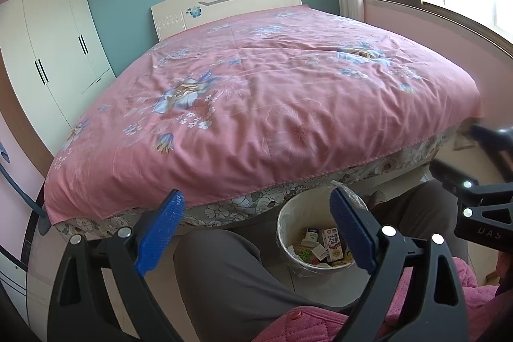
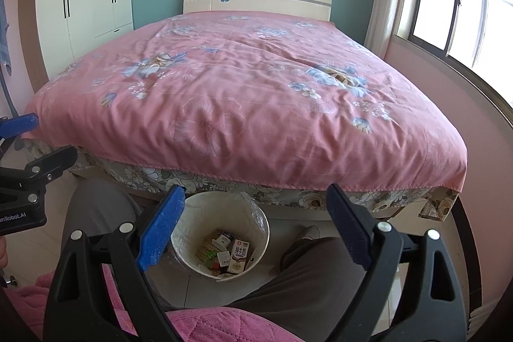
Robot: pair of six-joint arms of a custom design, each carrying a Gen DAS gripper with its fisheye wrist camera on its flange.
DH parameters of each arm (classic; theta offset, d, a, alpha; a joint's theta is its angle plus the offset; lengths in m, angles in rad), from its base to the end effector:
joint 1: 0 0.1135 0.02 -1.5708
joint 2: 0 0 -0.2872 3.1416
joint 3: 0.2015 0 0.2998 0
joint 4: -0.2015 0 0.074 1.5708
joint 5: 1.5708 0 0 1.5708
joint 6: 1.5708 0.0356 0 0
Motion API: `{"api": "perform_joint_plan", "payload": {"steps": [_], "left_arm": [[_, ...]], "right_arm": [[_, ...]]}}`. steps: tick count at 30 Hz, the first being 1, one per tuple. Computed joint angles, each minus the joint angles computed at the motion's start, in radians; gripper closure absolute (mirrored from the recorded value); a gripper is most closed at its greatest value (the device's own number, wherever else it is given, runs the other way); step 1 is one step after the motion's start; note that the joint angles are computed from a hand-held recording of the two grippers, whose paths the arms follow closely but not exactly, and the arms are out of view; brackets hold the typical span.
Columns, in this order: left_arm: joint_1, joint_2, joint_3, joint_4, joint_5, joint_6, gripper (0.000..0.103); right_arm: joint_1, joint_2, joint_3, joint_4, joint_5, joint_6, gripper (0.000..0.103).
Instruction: Collect trash
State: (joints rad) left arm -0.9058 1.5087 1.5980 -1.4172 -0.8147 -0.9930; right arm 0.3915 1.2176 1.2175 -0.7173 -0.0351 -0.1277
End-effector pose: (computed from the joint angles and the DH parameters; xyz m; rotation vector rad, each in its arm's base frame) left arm 0.2136 -0.2304 0.3906 -0.2234 2.3149 0.3529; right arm 0.2740 0.1145 0.3709 -0.6065 2.2124 0.1771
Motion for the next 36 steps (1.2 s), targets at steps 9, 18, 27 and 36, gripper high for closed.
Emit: {"api": "perform_joint_plan", "payload": {"steps": [9,18,27,36], "left_arm": [[0.001,-0.001,0.001,0.001,0.002,0.006,0.010],[-0.004,0.006,0.015,-0.009,-0.001,0.000,0.010],[-0.004,0.005,0.014,-0.009,0.000,0.000,0.010],[-0.004,0.006,0.014,-0.010,0.000,-0.002,0.010]], "right_arm": [[0.005,0.002,0.001,0.000,-0.005,-0.002,0.015],[0.000,0.002,0.001,-0.001,-0.016,-0.005,0.015],[0.000,0.003,0.002,-0.003,-0.016,-0.004,0.015],[0.000,0.004,0.001,-0.003,-0.018,-0.005,0.015]]}}
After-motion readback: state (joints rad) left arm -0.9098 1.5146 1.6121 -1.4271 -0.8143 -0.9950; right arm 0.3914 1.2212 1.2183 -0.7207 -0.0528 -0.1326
